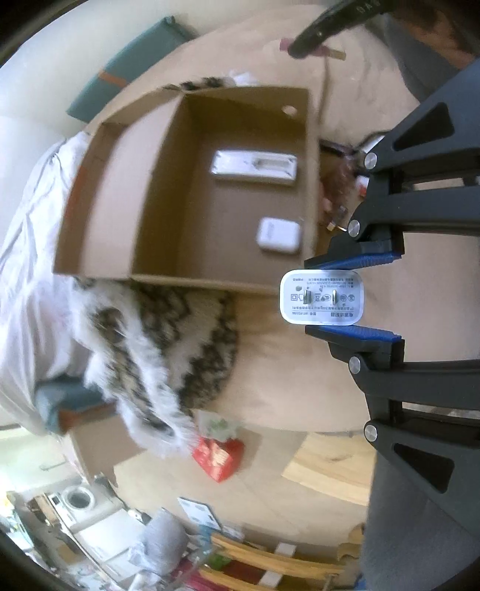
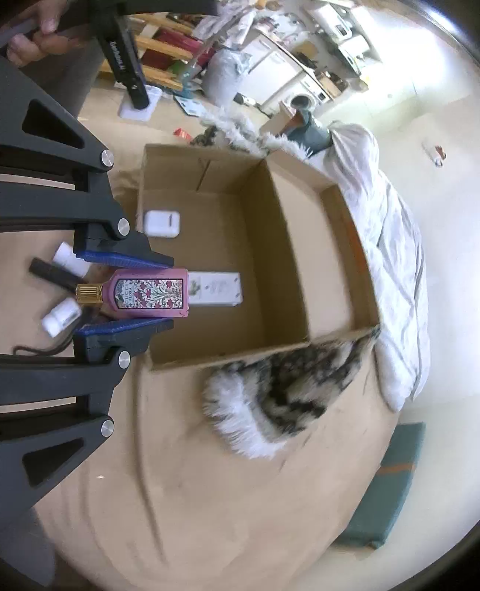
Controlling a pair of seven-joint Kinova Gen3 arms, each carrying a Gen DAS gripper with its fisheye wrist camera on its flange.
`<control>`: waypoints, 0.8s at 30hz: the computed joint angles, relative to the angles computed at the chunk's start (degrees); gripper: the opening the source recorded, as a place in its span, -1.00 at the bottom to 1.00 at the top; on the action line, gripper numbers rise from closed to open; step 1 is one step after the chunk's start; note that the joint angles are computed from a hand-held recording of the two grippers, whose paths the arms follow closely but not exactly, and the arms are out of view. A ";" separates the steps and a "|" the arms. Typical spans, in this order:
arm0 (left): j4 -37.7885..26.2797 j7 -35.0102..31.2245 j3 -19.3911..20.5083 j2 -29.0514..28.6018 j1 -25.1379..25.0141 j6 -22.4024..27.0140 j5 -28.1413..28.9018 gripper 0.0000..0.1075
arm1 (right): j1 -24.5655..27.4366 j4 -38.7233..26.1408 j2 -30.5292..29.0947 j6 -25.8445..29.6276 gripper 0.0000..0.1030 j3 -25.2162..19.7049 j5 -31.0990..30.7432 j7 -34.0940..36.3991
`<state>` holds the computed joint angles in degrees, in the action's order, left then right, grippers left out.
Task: Organize rigid objects
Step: 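Place charger beside earbud case with left tool while right tool sets perfume by remote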
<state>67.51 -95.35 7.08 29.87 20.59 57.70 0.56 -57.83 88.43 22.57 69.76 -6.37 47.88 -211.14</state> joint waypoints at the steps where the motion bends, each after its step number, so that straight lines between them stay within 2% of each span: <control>1: -1.25 0.29 0.00 0.56 0.46 0.37 -0.20 -0.55 | 0.48 -0.28 0.03 -0.17 -0.49 0.10 0.30 1.19; 9: -12.46 1.23 0.23 7.39 3.94 4.29 -0.43 -0.55 | 5.06 -2.21 0.08 -3.58 -0.49 1.26 -0.12 9.70; 15: -17.67 0.08 -0.47 12.54 6.90 5.30 -1.86 -0.55 | 8.80 -2.12 1.79 -8.74 -0.49 2.88 -1.50 14.85; 20: -18.64 -0.40 -1.84 15.52 9.03 3.67 -3.60 -0.55 | 11.80 -0.10 3.73 -16.34 -0.48 4.38 -4.45 15.65; 24: -17.78 -1.29 -1.36 16.65 8.38 2.37 -2.96 -0.55 | 10.97 1.32 5.40 -19.62 -0.48 6.16 -4.51 14.77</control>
<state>49.72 -96.65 5.72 46.53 28.97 60.07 -2.40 -46.85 89.75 27.97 50.14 -0.21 43.37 -196.38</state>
